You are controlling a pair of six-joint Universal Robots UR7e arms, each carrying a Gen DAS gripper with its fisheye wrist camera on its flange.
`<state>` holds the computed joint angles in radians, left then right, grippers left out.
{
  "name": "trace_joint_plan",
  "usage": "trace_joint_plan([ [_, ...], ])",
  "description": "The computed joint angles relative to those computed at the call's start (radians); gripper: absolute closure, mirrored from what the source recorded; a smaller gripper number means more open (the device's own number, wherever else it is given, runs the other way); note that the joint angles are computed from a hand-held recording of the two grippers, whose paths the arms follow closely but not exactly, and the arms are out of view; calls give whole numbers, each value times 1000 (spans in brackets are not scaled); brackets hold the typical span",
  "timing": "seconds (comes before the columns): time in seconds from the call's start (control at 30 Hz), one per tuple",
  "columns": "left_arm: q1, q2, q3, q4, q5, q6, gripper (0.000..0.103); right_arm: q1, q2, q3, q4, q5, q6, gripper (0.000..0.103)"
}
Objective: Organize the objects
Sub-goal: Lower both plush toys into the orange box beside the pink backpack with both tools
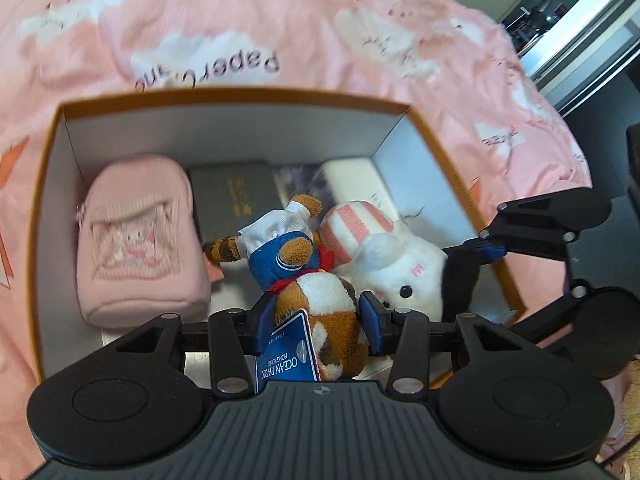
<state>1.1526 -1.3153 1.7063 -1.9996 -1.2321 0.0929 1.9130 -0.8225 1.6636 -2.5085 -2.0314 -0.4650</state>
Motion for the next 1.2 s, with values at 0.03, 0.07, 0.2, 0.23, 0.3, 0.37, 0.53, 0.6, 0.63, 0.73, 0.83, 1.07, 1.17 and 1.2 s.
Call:
trace_joint_plan([
  [0.03, 1, 4, -3, 10, 7, -13, 52, -5, 11, -20, 23, 5, 1, 46],
  [0.07, 3, 8, -5, 17, 14, -25, 52, -8, 21, -42, 56, 12, 9, 46],
  [0.2, 12, 15, -6, 26, 21, -33, 52, -17, 45, -98, 163, 31, 44, 46],
  [0.23, 13, 17, -5, 27, 27, -34, 52, -21, 50, -110, 183, 36, 51, 46],
  [0.3, 18, 20, -4, 30, 29, -34, 52, -29, 67, -141, 235, 47, 78, 45],
  [0.37, 19, 24, -9, 41, 28, -37, 52, -32, 69, -158, 284, 48, 102, 45],
  [0.53, 16, 31, -43, 113, 26, -41, 51, -33, 78, -203, 376, 65, 138, 45],
  [0.6, 17, 32, -58, 139, 17, -39, 51, -38, 73, -217, 407, 95, 157, 45],
  [0.63, 18, 32, -63, 142, 19, -42, 51, -41, 68, -221, 419, 113, 161, 45],
  [0.73, 20, 42, -77, 162, 20, -44, 51, -52, 69, -232, 457, 139, 185, 44],
  [0.83, 17, 50, -74, 162, 33, -41, 50, -49, 74, -216, 432, 121, 191, 42],
  [1.07, 15, 14, -67, 125, -5, 28, 43, -35, 38, -175, 368, 112, 164, 40],
  [1.17, 10, -2, -69, 103, -26, 35, 43, -35, 16, -148, 298, 128, 156, 41],
  [1.2, 6, -4, -69, 100, -26, 37, 44, -35, 14, -142, 279, 133, 159, 45],
])
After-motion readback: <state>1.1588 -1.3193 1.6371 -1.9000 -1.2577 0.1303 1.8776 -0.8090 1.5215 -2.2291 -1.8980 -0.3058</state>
